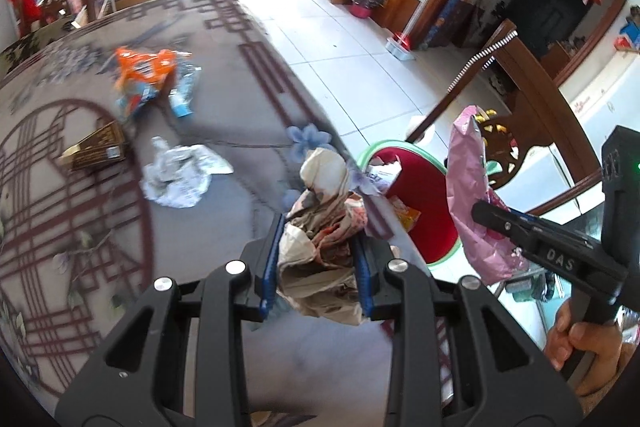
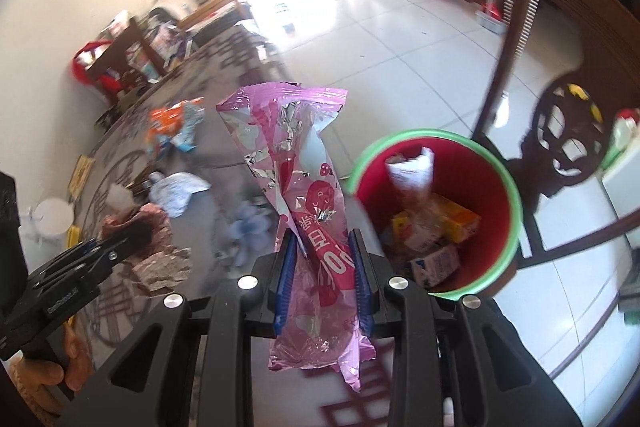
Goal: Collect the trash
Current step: 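Open both tools over the bucket to drop the paper and pink wrapper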
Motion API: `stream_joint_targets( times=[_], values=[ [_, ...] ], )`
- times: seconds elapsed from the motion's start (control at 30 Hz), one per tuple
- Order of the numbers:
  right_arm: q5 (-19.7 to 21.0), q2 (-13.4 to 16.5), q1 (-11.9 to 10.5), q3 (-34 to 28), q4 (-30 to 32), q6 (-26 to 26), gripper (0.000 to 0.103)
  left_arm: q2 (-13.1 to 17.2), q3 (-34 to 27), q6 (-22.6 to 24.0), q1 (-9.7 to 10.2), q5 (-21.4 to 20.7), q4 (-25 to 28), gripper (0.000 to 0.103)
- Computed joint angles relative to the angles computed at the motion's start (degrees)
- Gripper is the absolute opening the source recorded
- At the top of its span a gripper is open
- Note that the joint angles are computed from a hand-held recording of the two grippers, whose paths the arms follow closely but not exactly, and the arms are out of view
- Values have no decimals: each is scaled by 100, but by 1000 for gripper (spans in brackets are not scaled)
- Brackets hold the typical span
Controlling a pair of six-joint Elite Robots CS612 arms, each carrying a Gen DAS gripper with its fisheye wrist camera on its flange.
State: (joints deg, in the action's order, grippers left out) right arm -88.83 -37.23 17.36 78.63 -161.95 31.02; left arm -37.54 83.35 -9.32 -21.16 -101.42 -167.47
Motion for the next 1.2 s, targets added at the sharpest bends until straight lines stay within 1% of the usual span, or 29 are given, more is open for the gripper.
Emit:
stream_joint_targets(
  times=[0.13, 0.27, 0.53, 0.63, 0.67, 0.73, 0.77, 0.8, 0.9, 0.97, 1.13, 1.17, 1.2],
  values=[
    [-124, -45, -129, 136, 55, 198, 27, 83, -138, 97, -63, -47, 167, 31],
    [-180, -48, -249, 199, 168, 307, 27, 170, -288, 91, -93, -86, 348, 31],
    [-112, 60, -397, 107, 359, 306, 27, 334, -583, 49, -158, -120, 545, 31],
    [-141, 91, -421, 71, 392, 320, 29, 393, -689, 59, -187, -157, 605, 31],
    [-159, 95, -427, 68, 390, 345, 31, 402, -705, 60, -197, -162, 617, 31],
    [-165, 102, -456, 80, 369, 408, 40, 443, -782, 94, -223, -206, 667, 31],
    [-193, 98, -465, 89, 372, 449, 52, 463, -821, 116, -236, -237, 682, 31],
    [-215, 83, -479, 130, 321, 521, 60, 482, -854, 138, -245, -266, 693, 31],
    [-270, 35, -504, 207, 269, 604, 60, 571, -1014, 262, -298, -365, 763, 31],
    [-377, -19, -512, 282, 249, 621, 60, 648, -1154, 363, -341, -451, 833, 31],
    [-555, -153, -529, 487, 152, 725, 64, 812, -1429, 650, -474, -653, 892, 31],
    [-597, -188, -529, 540, 146, 751, 65, 842, -1481, 745, -508, -718, 899, 31],
    [-620, -209, -529, 572, 144, 765, 65, 857, -1505, 827, -529, -778, 890, 35]
  ],
)
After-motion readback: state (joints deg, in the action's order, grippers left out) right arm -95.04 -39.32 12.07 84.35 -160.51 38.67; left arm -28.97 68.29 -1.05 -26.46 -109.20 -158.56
